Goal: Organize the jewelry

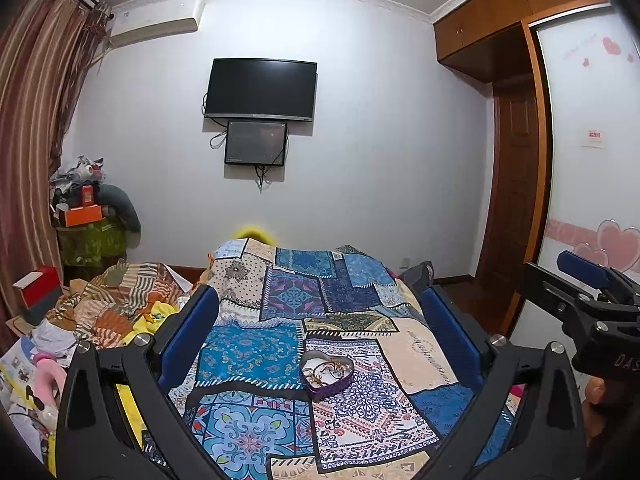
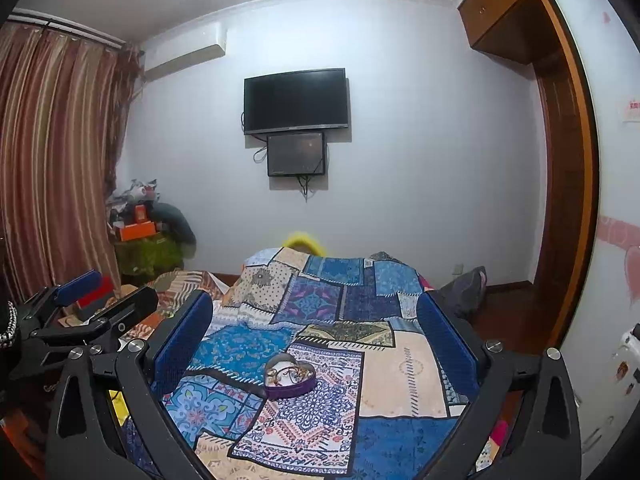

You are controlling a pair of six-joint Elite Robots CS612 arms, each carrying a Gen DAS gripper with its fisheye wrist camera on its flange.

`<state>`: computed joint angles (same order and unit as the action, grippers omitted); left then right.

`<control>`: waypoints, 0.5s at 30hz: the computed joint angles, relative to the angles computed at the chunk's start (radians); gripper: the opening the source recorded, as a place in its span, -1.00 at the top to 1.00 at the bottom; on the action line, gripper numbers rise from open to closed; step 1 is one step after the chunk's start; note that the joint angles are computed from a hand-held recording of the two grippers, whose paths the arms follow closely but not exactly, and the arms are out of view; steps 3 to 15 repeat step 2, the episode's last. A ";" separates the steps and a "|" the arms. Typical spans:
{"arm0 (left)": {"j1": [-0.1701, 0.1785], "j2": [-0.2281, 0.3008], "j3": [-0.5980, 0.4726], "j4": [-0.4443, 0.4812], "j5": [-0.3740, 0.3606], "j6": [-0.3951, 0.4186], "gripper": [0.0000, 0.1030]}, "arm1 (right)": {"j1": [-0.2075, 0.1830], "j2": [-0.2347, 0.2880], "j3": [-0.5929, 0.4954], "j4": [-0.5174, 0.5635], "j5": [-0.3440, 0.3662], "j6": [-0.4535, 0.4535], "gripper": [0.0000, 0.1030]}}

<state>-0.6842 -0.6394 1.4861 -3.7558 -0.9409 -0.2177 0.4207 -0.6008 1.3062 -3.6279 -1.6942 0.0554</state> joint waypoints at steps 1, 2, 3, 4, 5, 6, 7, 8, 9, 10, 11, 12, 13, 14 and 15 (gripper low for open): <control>0.000 0.001 -0.001 0.004 -0.001 -0.002 -0.98 | 0.000 0.002 -0.004 0.005 0.002 0.001 -0.97; 0.002 0.002 -0.002 0.008 -0.002 -0.003 -0.98 | 0.000 0.003 -0.006 0.009 0.001 0.002 -0.97; 0.002 0.002 -0.002 0.008 -0.002 -0.003 -0.98 | 0.000 0.003 -0.006 0.009 0.001 0.002 -0.97; 0.002 0.002 -0.002 0.008 -0.002 -0.003 -0.98 | 0.000 0.003 -0.006 0.009 0.001 0.002 -0.97; 0.002 0.002 -0.002 0.008 -0.002 -0.003 -0.98 | 0.000 0.003 -0.006 0.009 0.001 0.002 -0.97; 0.002 0.002 -0.002 0.008 -0.002 -0.003 -0.98 | 0.000 0.003 -0.006 0.009 0.001 0.002 -0.97; 0.002 0.002 -0.002 0.008 -0.002 -0.003 -0.98 | 0.000 0.003 -0.006 0.009 0.001 0.002 -0.97; 0.002 0.002 -0.002 0.008 -0.002 -0.003 -0.98 | 0.000 0.003 -0.006 0.009 0.001 0.002 -0.97; 0.002 0.002 -0.002 0.008 -0.002 -0.003 -0.98 | 0.000 0.003 -0.006 0.009 0.001 0.002 -0.97; 0.002 0.002 -0.002 0.008 -0.002 -0.003 -0.98 | 0.000 0.003 -0.006 0.009 0.001 0.002 -0.97; 0.002 0.002 -0.002 0.008 -0.002 -0.003 -0.98 | 0.000 0.003 -0.006 0.009 0.001 0.002 -0.97; 0.002 0.002 -0.002 0.008 -0.002 -0.003 -0.98 | 0.000 0.003 -0.006 0.009 0.001 0.002 -0.97; 0.002 0.002 -0.002 0.008 -0.002 -0.003 -0.98 | 0.000 0.003 -0.006 0.009 0.001 0.002 -0.97; 0.002 0.002 -0.002 0.008 -0.002 -0.003 -0.98 | 0.000 0.003 -0.006 0.009 0.001 0.002 -0.97; 0.002 0.002 -0.002 0.008 -0.002 -0.003 -0.98 | 0.000 0.003 -0.006 0.009 0.001 0.002 -0.97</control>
